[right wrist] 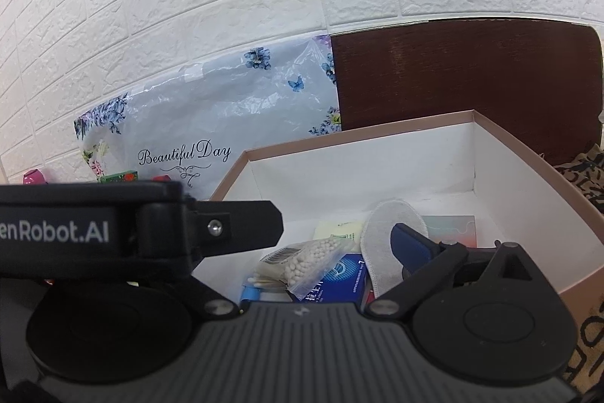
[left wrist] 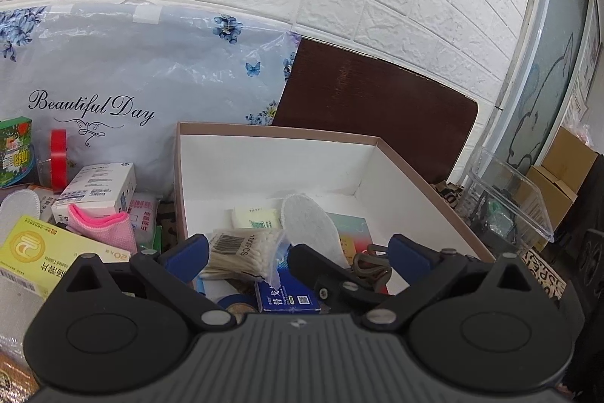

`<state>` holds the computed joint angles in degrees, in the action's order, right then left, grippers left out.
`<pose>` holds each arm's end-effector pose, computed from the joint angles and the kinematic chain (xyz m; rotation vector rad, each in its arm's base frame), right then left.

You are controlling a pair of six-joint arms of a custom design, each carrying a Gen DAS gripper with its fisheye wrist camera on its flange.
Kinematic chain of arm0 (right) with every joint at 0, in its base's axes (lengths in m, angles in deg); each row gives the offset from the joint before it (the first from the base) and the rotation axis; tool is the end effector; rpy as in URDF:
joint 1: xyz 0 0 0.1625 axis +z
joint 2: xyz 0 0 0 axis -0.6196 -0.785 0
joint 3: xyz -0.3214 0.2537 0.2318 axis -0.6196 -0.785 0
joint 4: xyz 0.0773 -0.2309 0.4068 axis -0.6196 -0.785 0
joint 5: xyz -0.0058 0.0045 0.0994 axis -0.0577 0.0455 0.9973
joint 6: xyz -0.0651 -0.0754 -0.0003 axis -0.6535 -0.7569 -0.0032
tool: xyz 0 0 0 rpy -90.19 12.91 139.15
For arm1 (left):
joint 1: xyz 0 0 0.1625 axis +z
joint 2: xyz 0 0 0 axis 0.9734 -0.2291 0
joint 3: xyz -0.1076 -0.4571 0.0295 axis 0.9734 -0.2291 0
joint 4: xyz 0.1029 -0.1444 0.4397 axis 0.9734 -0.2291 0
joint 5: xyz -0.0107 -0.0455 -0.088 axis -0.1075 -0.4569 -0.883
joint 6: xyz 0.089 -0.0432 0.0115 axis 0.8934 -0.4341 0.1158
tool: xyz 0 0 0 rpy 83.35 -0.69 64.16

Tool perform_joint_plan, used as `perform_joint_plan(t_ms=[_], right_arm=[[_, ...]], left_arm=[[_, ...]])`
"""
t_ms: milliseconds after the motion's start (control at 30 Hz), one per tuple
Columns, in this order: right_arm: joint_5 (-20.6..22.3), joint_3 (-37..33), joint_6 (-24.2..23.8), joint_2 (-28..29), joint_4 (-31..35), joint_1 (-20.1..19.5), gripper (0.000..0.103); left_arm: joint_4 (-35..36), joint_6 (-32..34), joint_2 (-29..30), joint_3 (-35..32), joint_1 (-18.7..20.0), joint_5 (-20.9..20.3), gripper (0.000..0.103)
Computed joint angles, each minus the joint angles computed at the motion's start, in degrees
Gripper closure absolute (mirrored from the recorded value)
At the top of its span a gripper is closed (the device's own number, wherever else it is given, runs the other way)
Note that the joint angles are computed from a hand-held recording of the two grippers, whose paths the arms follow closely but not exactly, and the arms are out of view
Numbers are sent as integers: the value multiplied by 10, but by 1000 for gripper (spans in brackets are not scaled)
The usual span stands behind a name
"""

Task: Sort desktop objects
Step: 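Open the left gripper to release the swab pack inside the box, then withdraw the left gripper from the box back toward the pile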

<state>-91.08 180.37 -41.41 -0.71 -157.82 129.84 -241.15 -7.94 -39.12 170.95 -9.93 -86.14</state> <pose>0.1473 -0.7421 0.0397 0.6652 -2.3188 1.4299 -0.1373 -0.7380 0.1103 0.7945 2.5063 -1.1602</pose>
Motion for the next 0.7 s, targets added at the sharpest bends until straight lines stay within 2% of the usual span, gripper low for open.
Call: perform_joint_plan(t_ms=[267,533,700], right_arm=[[-8,26,-6,-13,-26,3,2],[-7,60,-3,-27,-39,6,2],[-7,84,-19,-31,-43,11,2]], left_arm=[[-27,-9,-19,36,-14,25,0],[-59,-11,-43,85,-22,31,0],[-115,-3,-54,128,-23,37,0]])
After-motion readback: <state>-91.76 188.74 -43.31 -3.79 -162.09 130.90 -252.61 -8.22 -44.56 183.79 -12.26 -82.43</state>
